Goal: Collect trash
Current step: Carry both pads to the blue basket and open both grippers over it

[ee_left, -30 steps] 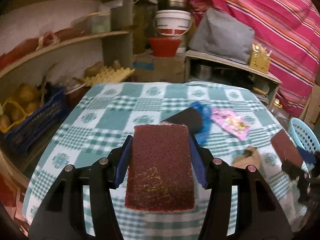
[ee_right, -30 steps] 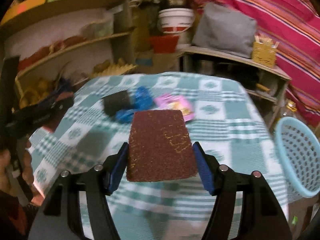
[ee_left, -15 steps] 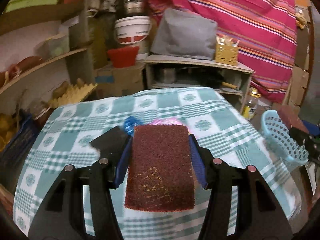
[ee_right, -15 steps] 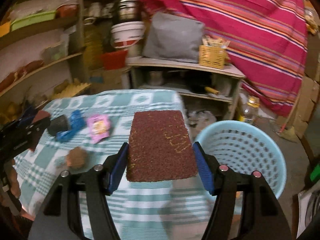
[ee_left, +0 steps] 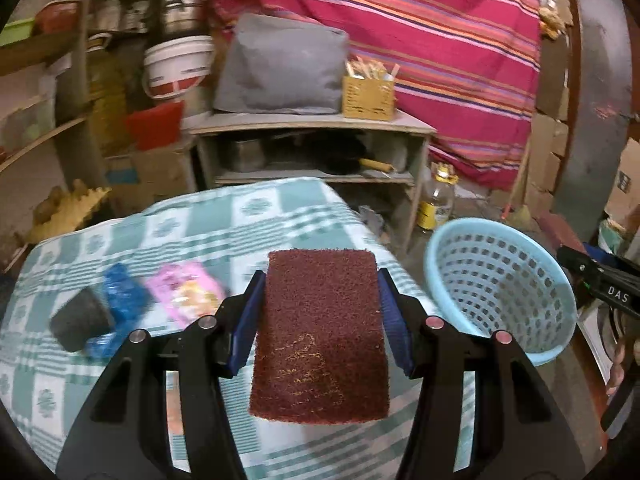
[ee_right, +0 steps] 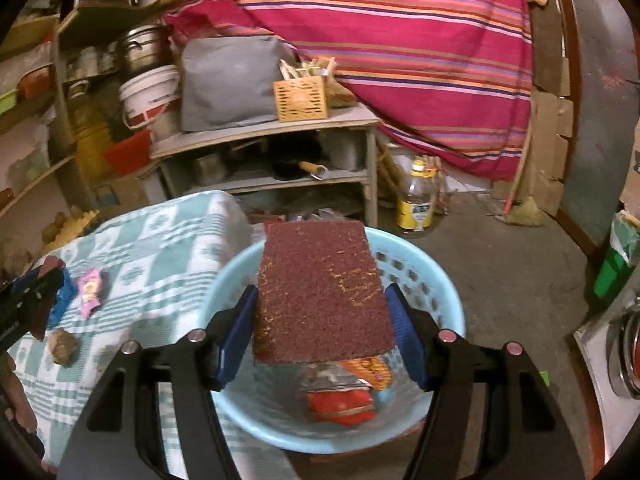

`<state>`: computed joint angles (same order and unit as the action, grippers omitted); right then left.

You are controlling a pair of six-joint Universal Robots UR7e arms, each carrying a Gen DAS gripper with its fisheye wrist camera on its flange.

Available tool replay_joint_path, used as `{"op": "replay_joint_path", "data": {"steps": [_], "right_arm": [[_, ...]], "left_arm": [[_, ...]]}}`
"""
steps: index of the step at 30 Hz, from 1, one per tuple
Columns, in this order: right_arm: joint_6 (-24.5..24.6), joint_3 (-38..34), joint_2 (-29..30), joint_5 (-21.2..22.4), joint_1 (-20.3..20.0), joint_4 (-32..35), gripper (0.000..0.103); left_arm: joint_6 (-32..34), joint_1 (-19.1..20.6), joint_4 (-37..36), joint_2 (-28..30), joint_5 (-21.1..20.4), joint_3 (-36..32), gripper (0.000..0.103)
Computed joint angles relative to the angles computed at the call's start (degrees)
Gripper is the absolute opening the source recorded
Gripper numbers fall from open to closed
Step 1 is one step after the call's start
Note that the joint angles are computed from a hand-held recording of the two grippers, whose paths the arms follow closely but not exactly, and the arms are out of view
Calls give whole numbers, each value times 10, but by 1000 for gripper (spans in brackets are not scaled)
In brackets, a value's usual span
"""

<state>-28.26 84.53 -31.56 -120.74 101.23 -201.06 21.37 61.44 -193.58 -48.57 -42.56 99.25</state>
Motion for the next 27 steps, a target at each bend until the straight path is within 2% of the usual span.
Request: {"op": "replay_joint_path", "data": {"steps": [5,12,15,19,21,23,27], "right_arm": [[-5,11,-9,-6,-11,-9,64],[5,28,-24,-1,-23,-9,64],[7,28,-27,1,-26,-8,64],[1,21,-26,-3,-31,-9,64],[6,21,-28,-3,-35,-8,64],[12,20,-30,-1,-39,-4,64],[19,15,-29,0,-42,3,64]], "left_arm": [[-23,-2,45,28,-32,-31,54],[-22,-7,85,80,-88,-86,54],[-21,-8,101,104,-98,-114,54],[-9,-11,103,132,-80,-139,55],[-14,-10,120,136,-83,-149,60],[-13,-11,117,140,-79,-154,74],[7,-15,83,143,-60,-153,77]]}}
